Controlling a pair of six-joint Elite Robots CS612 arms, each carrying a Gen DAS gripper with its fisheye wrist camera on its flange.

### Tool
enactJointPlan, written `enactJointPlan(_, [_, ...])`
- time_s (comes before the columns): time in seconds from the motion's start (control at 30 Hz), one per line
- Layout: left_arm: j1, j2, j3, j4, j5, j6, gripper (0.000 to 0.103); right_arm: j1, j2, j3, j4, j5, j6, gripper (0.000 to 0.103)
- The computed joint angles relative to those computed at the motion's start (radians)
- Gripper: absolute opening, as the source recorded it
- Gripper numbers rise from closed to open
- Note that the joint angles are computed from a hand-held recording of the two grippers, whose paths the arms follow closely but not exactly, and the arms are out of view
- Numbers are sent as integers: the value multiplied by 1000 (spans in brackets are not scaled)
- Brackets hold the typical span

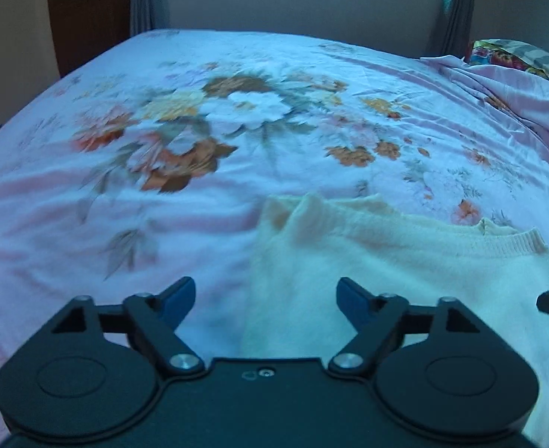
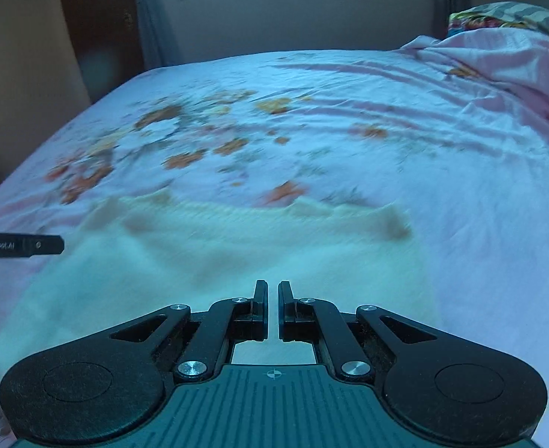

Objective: Fold small clothes

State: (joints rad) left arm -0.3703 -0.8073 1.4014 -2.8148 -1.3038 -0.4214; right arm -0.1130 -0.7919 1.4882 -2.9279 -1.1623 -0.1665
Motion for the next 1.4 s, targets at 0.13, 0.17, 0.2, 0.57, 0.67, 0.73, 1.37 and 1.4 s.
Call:
enactJointPlan(0.13, [39,-27,49,6,-140,-101,79,8,-26,55,-8,36,26,2])
enactJointPlan(0.17, [48,-29,59,-2,-176,-126,79,9,-30,63,-6,40,30,2])
enactJointPlan(0.2, [54,-30,66,-7,-204,-143,79,10,-34,72,-3,44,37,2])
enactJointPlan(0.57, [97,27,66,-166,-441,-313,70,14,-41,101,-8,54,66,2])
enactJointPlan(0.67, [101,48,48,-191,-488,-341,51,15,-31,93,-18,53,75,2])
enactJointPlan(0.73, [100,57,37,-192,-498,-345,43,16,-25,84,-22,49,80,2])
enactJointPlan(1.37, [40,22,2,-207,-461,-187,14,44,39,-8,32,-16,21,2])
enactJointPlan(1.4, [30,19,-9,-200,-463,-168,14,39,34,-8,38,-2,28,2])
